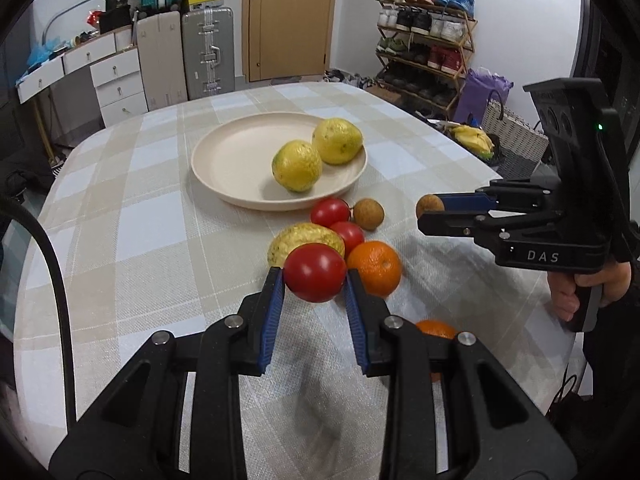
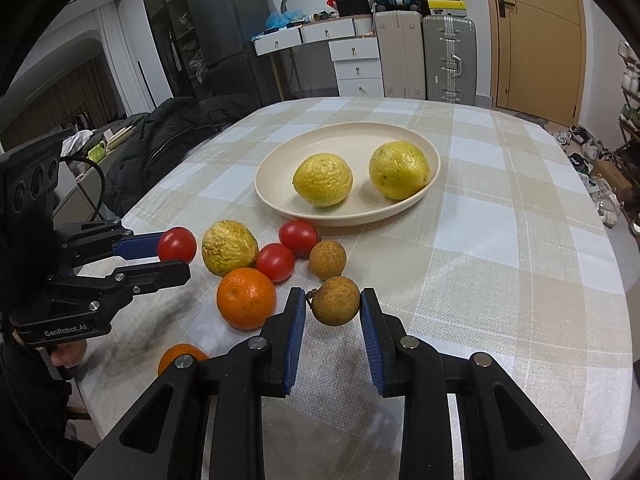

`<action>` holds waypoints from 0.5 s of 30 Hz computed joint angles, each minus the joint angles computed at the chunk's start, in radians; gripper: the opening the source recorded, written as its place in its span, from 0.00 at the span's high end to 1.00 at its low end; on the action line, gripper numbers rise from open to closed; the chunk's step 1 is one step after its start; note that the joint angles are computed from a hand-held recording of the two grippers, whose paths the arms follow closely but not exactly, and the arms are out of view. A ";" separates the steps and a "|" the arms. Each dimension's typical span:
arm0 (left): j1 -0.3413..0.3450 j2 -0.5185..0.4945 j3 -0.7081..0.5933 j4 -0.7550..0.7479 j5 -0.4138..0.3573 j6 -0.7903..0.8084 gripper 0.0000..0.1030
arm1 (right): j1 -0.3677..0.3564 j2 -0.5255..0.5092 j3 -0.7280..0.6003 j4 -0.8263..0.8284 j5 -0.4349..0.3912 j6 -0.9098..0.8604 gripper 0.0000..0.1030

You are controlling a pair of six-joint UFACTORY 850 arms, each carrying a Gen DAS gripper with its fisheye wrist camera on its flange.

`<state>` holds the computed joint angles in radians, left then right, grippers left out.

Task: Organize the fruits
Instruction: 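Carry the longan and tomato onto the cream plate beside the yellow fruits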

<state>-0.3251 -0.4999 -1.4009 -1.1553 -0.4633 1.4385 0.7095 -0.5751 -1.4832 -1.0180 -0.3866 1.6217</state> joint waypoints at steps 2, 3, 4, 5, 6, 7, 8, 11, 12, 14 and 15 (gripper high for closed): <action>0.000 0.007 0.009 -0.044 0.015 0.033 0.73 | 0.001 0.006 0.008 -0.040 0.003 0.041 0.72; 0.001 0.011 0.014 -0.072 0.020 0.053 0.73 | 0.002 0.008 0.011 -0.060 0.001 0.062 0.72; 0.001 0.013 0.016 -0.089 0.024 0.063 0.73 | 0.002 0.010 0.013 -0.077 0.000 0.079 0.72; 0.001 0.014 0.016 -0.099 0.026 0.068 0.73 | 0.003 0.012 0.015 -0.097 0.000 0.099 0.72; 0.002 0.016 0.018 -0.114 0.031 0.075 0.73 | 0.003 0.012 0.016 -0.109 -0.001 0.111 0.72; 0.003 0.015 0.018 -0.127 0.035 0.083 0.73 | 0.003 0.013 0.017 -0.123 -0.002 0.124 0.72; 0.004 0.017 0.019 -0.139 0.038 0.091 0.73 | 0.004 0.014 0.017 -0.135 -0.001 0.134 0.72; 0.004 0.020 0.022 -0.180 0.057 0.118 0.73 | 0.005 0.016 0.020 -0.172 -0.003 0.172 0.72; 0.004 0.021 0.021 -0.191 0.063 0.126 0.73 | 0.007 0.017 0.020 -0.187 -0.004 0.190 0.72; 0.003 0.021 0.019 -0.218 0.079 0.147 0.73 | 0.009 0.017 0.019 -0.217 -0.009 0.222 0.72; 0.002 0.020 0.017 -0.227 0.085 0.156 0.73 | 0.010 0.016 0.017 -0.230 -0.011 0.232 0.72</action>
<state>-0.3232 -0.4797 -1.3834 -1.3827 -0.3784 1.5940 0.7200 -0.5591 -1.4664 -1.2475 -0.3975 1.8536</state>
